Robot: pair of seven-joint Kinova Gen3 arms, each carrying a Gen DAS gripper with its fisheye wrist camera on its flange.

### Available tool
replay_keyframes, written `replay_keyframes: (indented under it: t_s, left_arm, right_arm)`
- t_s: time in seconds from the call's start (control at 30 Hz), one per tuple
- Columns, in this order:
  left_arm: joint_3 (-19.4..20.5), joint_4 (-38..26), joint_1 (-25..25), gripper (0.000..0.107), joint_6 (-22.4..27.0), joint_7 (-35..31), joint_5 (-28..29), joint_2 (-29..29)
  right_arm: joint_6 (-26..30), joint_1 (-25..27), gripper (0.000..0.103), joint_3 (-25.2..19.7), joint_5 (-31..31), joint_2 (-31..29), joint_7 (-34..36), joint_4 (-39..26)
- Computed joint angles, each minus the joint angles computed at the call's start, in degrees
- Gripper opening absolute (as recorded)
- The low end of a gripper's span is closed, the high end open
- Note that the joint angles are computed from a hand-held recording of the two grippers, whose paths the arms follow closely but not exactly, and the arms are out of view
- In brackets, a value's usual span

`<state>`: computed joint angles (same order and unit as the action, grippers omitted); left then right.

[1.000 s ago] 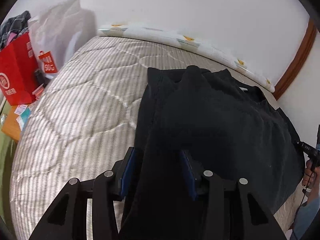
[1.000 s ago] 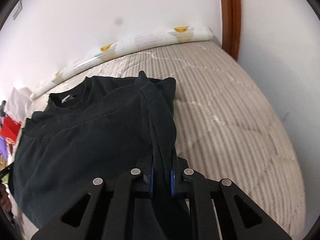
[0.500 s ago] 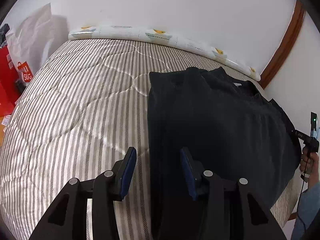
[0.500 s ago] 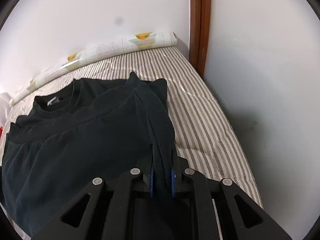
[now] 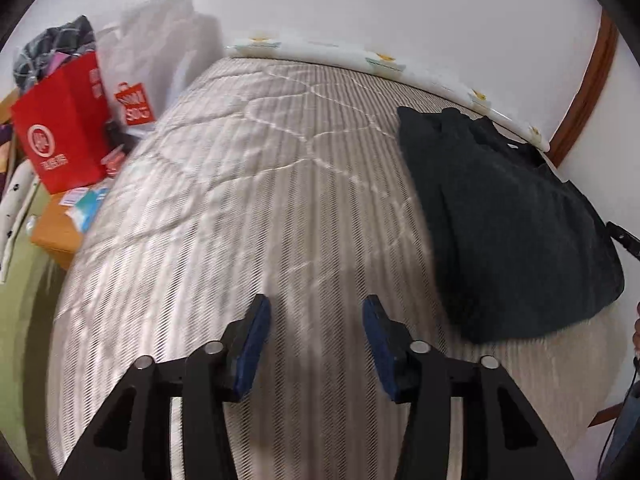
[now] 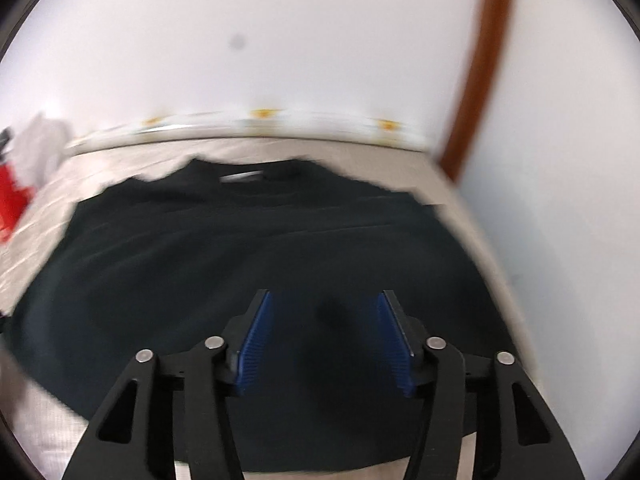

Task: Fold small clothes
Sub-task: 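Move the right tool to the folded sweatshirt bundle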

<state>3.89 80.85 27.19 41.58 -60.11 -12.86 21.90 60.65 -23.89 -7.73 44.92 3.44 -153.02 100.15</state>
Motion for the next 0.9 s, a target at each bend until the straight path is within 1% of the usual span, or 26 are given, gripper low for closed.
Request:
replay_keyframes:
  t_s: [0.03, 0.1, 0.17, 0.2, 0.27, 0.3, 0.4, 0.47, 0.5, 0.57, 0.63, 0.77, 0.83, 0.9]
  left_arm:
    - [-0.12, 0.55, -0.07, 0.054, 0.06, -0.19, -0.25, -0.37]
    - [-0.11, 2.70, -0.43, 0.054, -1.48, -0.59, -0.53, -1.55]
    - [0.30, 4.33, -1.19, 0.054, -3.05, -1.58, -0.19, -2.38]
    - [0.35, 4.99, -1.40, 0.054, -3.66, -2.02, -0.28, -2.71]
    - [0.80, 6.15, -2.52, 0.054, -4.87, -3.49, 0.48, -3.29]
    - [1.53, 6.97, -3.84, 0.054, -5.95, -5.20, 1.85, -3.68]
    - [2.48, 8.48, -6.24, 0.054, -7.77, -9.01, 4.84, -4.41]
    - [2.99, 9.55, -7.58, 0.054, -8.81, -11.50, 6.63, -4.94]
    - [2.64, 9.91, -7.38, 0.054, -9.02, -11.71, 6.62, -5.16]
    - [2.15, 11.02, -7.16, 0.054, -9.74, -12.05, 6.37, -5.79]
    - [2.55, 12.15, -8.14, 0.054, -10.72, -13.73, 7.45, -6.35]
    - [5.01, 13.88, -12.50, 0.054, -12.68, -20.61, 13.84, -7.05]
    - [4.69, 14.12, -12.40, 0.056, -13.10, -21.33, 14.87, -7.11]
    - [3.75, 14.16, -11.20, 0.058, -13.38, -20.53, 14.17, -7.07]
  right_arm:
    - [-0.66, -1.26, 0.058, -1.12, -0.09, 1.14, -1.16, -0.22]
    - [-2.33, -4.33, 0.059, -2.63, -0.98, 4.46, -3.16, -1.53]
    - [-3.90, -7.47, 0.059, -3.15, -1.79, 7.60, -2.48, -3.15]
    - [-3.85, -9.51, 0.059, -3.48, -1.38, 9.78, -1.81, -4.63]
    - [-2.75, -13.36, 0.059, -3.27, -0.04, 12.70, -1.79, -6.81]
    - [-3.11, -14.93, 0.059, -3.31, 0.09, 13.86, -1.30, -7.77]
    - [-3.68, -18.47, 0.059, -2.51, -0.02, 15.67, -0.24, -9.58]
    - [-1.82, -21.77, 0.059, -1.43, 1.22, 17.14, -0.07, -10.90]
    - [-0.58, -23.28, 0.059, -0.79, 1.40, 18.24, -0.19, -11.91]
    - [0.54, -24.69, 0.059, 0.23, -0.04, 19.35, 0.67, -13.59]
    - [1.06, -25.86, 0.059, 1.21, -0.52, 19.72, 1.14, -14.16]
    - [1.26, -27.68, 0.059, 1.15, -1.23, 18.67, 1.75, -12.81]
    - [3.24, -29.79, 0.059, 1.54, 0.54, 19.79, 1.13, -13.00]
    - [4.54, -30.43, 0.059, 2.03, 1.39, 21.53, 1.44, -14.60]
